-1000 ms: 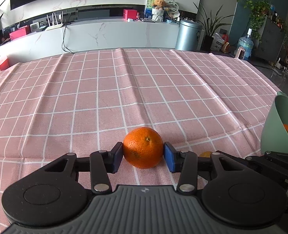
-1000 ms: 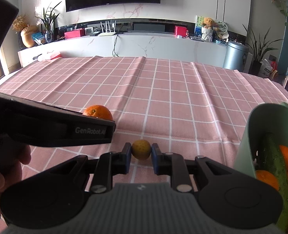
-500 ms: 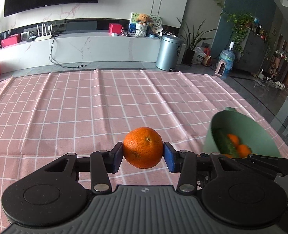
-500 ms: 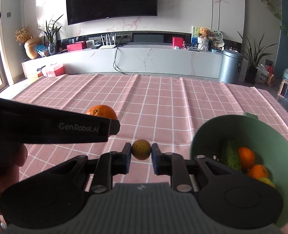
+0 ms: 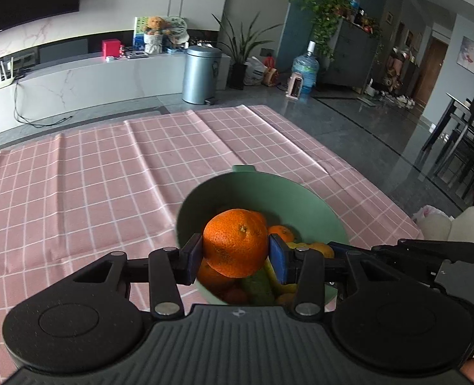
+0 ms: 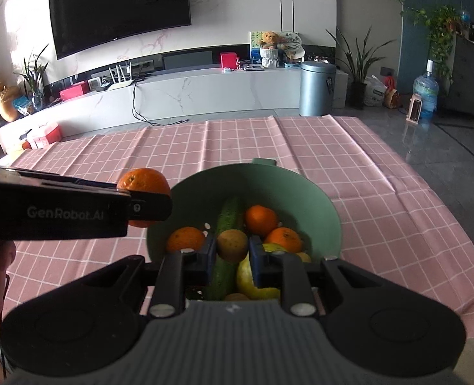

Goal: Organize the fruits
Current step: 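Carry the mandarin and kiwi into the colander and open both tools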

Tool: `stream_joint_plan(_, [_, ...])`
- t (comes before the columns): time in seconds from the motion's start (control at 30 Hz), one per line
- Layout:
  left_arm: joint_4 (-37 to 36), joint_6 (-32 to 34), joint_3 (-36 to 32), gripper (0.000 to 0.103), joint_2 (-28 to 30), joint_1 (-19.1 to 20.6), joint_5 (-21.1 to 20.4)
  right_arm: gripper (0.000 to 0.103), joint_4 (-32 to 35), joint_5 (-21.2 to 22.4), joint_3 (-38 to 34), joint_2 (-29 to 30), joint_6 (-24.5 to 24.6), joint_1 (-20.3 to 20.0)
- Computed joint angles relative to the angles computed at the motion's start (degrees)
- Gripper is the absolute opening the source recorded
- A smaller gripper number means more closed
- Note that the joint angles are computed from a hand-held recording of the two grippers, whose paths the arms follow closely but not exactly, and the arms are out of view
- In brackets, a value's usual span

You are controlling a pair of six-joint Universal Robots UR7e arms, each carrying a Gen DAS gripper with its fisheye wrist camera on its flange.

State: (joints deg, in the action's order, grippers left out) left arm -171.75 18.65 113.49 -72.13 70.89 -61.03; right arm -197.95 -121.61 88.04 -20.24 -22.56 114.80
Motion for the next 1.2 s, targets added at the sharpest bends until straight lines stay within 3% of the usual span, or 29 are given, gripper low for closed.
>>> stream_joint_plan(0.13, [4.9, -1.2, -3.8, 0.049, 3.3, -0.3, 0.0, 0.017, 1.8, -3.1, -1.1, -0.9, -3.8, -0.8])
stream_joint_plan(0.27, [9.2, -1.7, -7.4, 0.049, 6.1, 0.4, -1.1, 0.017, 4.7, -3.5, -2.7, -1.0, -7.0, -2.1])
stream_joint_plan(0.37, [12.2, -2.0, -9.6, 0.049, 8.1, 0.5, 0.2, 0.017, 5.8, -4.4, -4.4, -0.1, -10.5, -2.7])
stream_joint_plan(0.57, [18.1, -2.1, -12.6, 0.049, 10.2, 0.7, 2.2, 0.017, 11.1, -4.2, -8.1, 1.4, -12.8, -3.6])
stream_joint_plan(0.77, [21.1, -2.1, -15.5, 0.05, 12.1, 1.1, 2.8, 0.017, 14.7, -4.4, -10.8, 2.6, -13.4, -4.3])
stream_joint_plan(1.2, [22.7, -2.1, -17.0, 0.05, 13.5, 1.5, 3.0, 0.018, 16.0, -4.6, -12.1, 3.2, -12.9, -4.7])
